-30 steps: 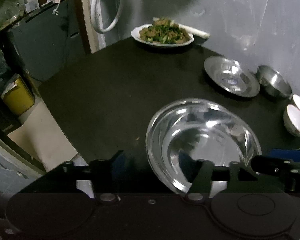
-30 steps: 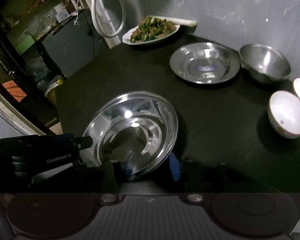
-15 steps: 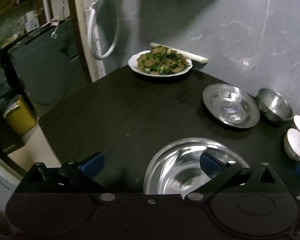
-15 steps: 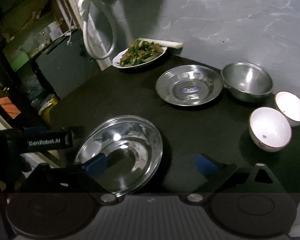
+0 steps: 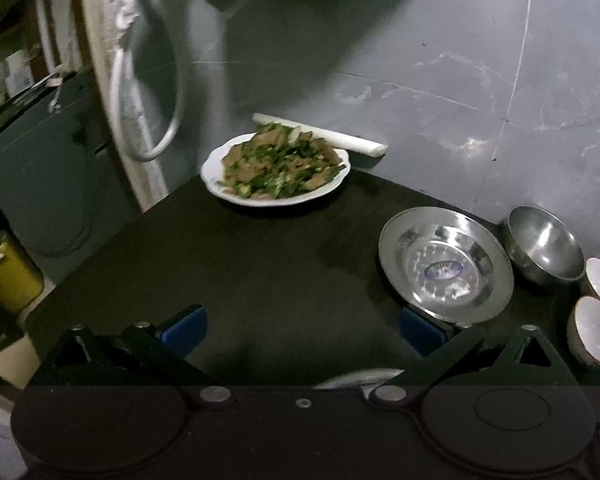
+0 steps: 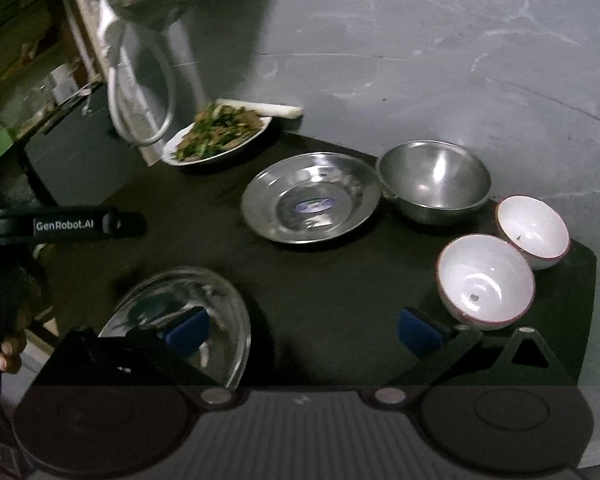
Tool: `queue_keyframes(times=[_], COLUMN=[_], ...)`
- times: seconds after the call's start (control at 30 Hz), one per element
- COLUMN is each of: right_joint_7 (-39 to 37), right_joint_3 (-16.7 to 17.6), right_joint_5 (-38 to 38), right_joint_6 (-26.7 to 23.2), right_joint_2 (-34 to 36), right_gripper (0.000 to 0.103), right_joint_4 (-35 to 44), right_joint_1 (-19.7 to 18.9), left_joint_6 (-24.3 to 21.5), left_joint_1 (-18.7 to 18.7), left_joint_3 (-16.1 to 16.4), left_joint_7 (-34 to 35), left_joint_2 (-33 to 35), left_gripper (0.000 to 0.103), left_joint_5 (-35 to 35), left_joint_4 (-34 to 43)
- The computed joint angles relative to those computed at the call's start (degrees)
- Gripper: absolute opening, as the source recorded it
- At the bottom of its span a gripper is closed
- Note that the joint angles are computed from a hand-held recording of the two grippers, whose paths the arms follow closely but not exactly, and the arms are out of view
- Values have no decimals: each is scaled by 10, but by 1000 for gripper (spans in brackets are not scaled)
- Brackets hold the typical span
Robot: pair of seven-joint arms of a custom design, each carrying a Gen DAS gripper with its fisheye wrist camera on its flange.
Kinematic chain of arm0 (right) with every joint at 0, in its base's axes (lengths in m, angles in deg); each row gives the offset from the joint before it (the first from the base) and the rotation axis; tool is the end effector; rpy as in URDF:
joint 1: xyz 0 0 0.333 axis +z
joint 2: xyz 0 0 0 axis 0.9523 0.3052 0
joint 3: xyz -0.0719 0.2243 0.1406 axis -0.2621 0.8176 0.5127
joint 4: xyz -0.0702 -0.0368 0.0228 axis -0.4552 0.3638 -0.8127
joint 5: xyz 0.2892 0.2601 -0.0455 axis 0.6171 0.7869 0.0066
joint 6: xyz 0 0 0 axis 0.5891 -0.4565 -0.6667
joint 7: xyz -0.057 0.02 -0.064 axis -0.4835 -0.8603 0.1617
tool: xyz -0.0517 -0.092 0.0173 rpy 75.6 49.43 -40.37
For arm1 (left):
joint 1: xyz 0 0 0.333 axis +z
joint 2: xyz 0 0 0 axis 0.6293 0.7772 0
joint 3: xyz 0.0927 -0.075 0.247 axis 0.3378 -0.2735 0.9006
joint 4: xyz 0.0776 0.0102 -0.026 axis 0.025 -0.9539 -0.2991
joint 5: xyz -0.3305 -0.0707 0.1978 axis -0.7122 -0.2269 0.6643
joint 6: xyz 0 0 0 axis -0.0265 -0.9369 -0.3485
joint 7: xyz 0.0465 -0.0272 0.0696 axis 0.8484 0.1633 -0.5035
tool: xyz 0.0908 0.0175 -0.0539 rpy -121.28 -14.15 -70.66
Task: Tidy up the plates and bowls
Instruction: 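Move the left tool to the blue-sticker steel plate and grasp its rim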
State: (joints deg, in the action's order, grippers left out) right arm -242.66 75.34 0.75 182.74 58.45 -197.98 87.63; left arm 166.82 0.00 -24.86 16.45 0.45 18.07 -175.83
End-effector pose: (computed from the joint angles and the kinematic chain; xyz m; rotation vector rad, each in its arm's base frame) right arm 0.4419 0.2280 0.3067 -1.5665 1.8990 -0.5624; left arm 0.5981 -0.2629 0.3097 -1.5351 2.0182 -0.8037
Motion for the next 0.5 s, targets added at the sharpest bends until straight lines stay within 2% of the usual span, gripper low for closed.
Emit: queue_keyframes(times=[0.13, 0.37, 0.5], right_joint_7=[31, 98, 131], right_joint_3=[-10, -33, -44], right_joint_5=[-19, -79, -118], right_joint_6=[3, 20, 30], right_joint_2=[28, 91, 131], right_gripper=[103, 103, 102], right_joint_4=[24, 87, 132], right_joint_1=[-6, -10, -14], left_joint_6=[-28, -105, -156], left_joint_1=[77, 169, 174], left_joint_3=[-83, -198, -216], left_joint_7=[58, 170, 209], left_joint_2=[51, 166, 237], left_gripper=[102, 102, 102], left_joint_5=[-23, -71, -87], left_joint_4=[80, 251, 356])
